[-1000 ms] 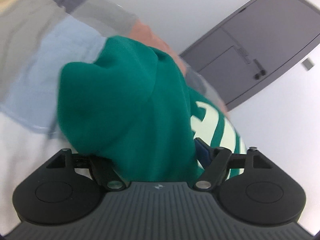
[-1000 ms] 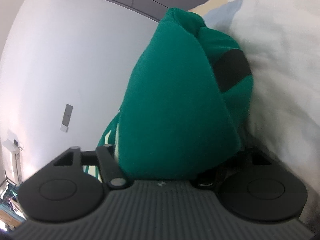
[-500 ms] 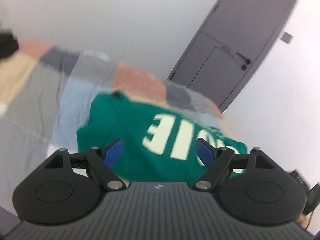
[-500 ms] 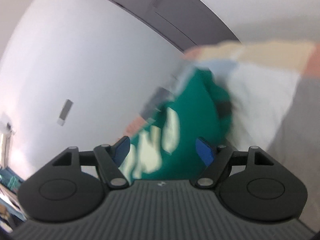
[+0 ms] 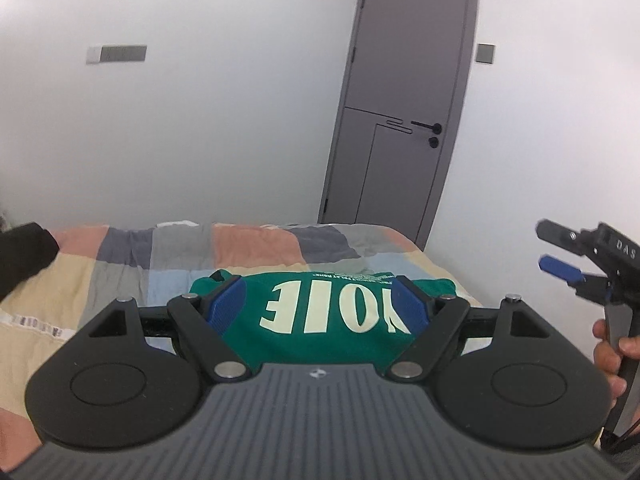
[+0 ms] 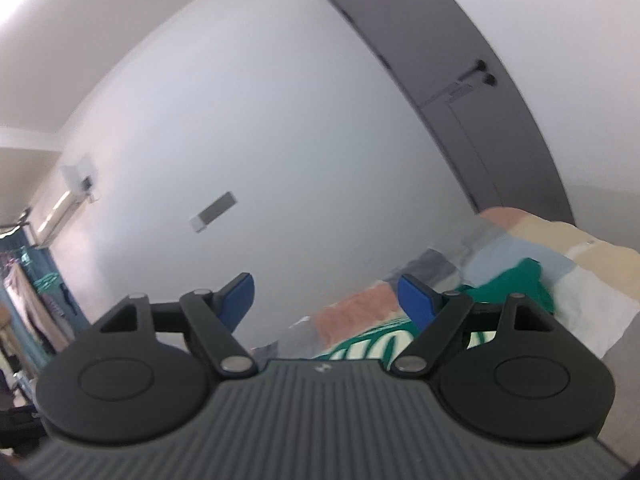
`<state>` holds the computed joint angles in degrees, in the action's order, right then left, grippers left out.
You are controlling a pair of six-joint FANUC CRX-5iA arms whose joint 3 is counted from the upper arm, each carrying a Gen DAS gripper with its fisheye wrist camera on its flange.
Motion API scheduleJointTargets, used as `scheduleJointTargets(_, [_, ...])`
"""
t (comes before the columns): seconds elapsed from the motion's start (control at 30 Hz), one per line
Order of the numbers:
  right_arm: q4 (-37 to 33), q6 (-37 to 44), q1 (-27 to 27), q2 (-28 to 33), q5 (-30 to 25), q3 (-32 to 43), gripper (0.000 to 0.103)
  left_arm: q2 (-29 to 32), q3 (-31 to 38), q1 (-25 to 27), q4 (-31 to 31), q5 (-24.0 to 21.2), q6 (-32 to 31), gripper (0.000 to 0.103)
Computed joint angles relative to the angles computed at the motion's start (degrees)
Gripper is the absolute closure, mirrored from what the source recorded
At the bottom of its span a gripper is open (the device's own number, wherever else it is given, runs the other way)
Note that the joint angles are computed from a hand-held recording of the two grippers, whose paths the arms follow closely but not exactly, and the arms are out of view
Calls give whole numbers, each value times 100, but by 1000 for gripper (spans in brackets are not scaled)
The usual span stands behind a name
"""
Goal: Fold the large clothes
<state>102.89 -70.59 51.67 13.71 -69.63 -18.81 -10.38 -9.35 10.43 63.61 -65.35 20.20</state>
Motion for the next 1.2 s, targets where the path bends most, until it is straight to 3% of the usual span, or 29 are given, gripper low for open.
scheduleJointTargets(0.23, [-574, 1439, 634, 451, -467, 679, 22, -546, -580, 601, 324, -454, -546, 20])
scheduleJointTargets(0.53, [-1656, 2641, 1272, 1040, -1069, 1579, 22, -908, -1150, 1007, 505, -360, -1131, 17])
scheduleJointTargets(0.93, [-2324, 3558, 1603, 1630, -1567, 2425, 22, -861, -1426, 1067, 339, -193, -1353, 16])
scheduleJointTargets(1.2, [-2719, 3540, 1683, 1763, -1632, 2597, 23, -836, -1532, 1052, 163, -179, -1482, 16])
